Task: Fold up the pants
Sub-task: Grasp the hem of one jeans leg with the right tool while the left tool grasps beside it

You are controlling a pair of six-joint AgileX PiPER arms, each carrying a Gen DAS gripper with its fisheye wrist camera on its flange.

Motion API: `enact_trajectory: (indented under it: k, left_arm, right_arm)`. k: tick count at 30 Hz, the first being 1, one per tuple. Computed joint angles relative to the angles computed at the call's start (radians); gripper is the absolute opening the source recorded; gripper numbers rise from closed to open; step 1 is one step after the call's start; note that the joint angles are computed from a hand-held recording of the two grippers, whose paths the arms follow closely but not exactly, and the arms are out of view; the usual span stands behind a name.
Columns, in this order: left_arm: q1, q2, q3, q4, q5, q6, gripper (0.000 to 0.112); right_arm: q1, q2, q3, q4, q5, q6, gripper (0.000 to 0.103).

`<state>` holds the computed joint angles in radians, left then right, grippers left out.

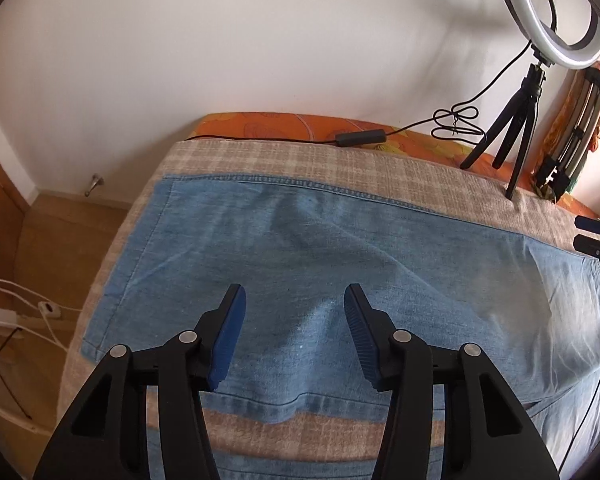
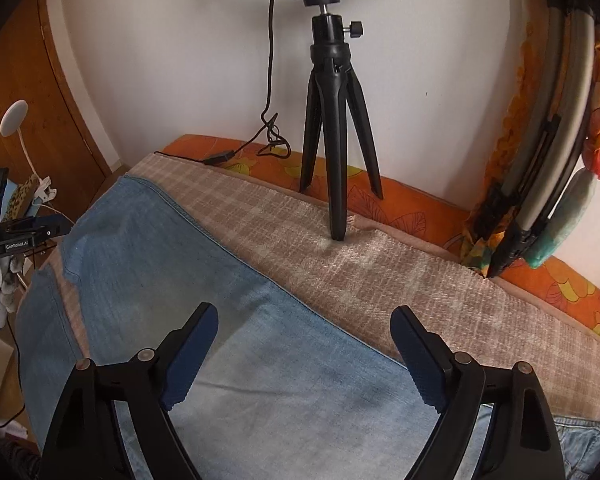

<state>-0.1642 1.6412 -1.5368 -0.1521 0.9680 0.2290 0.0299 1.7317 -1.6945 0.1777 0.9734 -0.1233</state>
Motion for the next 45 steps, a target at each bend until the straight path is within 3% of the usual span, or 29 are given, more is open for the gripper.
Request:
enact_trajectory:
  k: [9,15,19,22,23,24,26,27,34,37,45]
  left_arm:
    - [-0.052,0.102,0.020,0.080,-0.017,-0.005,0.044]
    - [-0.057,0.100,0.065,0.070,-0.070,-0.002,0.044]
    - [-0.052,0.099,0.077,0.053,-0.086,0.017,0.044]
    - [-0.040,0.111,0.060,0.029,-0.072,0.047,0.044]
    - [-0.035,0.115,0.050,0.021,-0.060,0.056,0.045]
    - [-0.033,0.121,0.039,0.022,-0.049,0.049,0.048]
    - [-0.024,0.132,0.015,0.018,-0.024,0.027,0.052]
    - [-0.018,0.135,0.004,0.012,-0.011,0.015,0.054]
    - [0.025,0.146,-0.108,-0.039,0.048,-0.054,0.065]
    - [0.063,0.175,-0.188,-0.131,0.085,-0.089,0.073]
    - [0.084,0.358,-0.405,-0.283,0.181,-0.290,0.077]
  right_arm:
    - [0.056,0.277,-0.256,-0.058,0.091,-0.098,0.089]
    - [0.049,0.406,-0.424,-0.031,0.190,-0.157,0.089]
    - [0.063,0.420,-0.441,-0.025,0.207,-0.185,0.087]
    - [0.079,0.397,-0.419,-0.016,0.208,-0.196,0.060]
    - [0.084,0.393,-0.419,-0.009,0.215,-0.203,0.042]
    - [0.095,0.391,-0.421,-0.023,0.217,-0.192,0.030]
    - [0.115,0.388,-0.429,-0.058,0.228,-0.155,0.011]
    - [0.124,0.378,-0.422,-0.078,0.227,-0.135,0.007]
    - [0.123,0.142,-0.153,-0.009,0.067,-0.136,0.004]
    - [0.178,0.032,-0.016,-0.068,-0.007,-0.125,0.004]
    - [0.266,-0.128,0.200,-0.133,-0.082,-0.107,0.004]
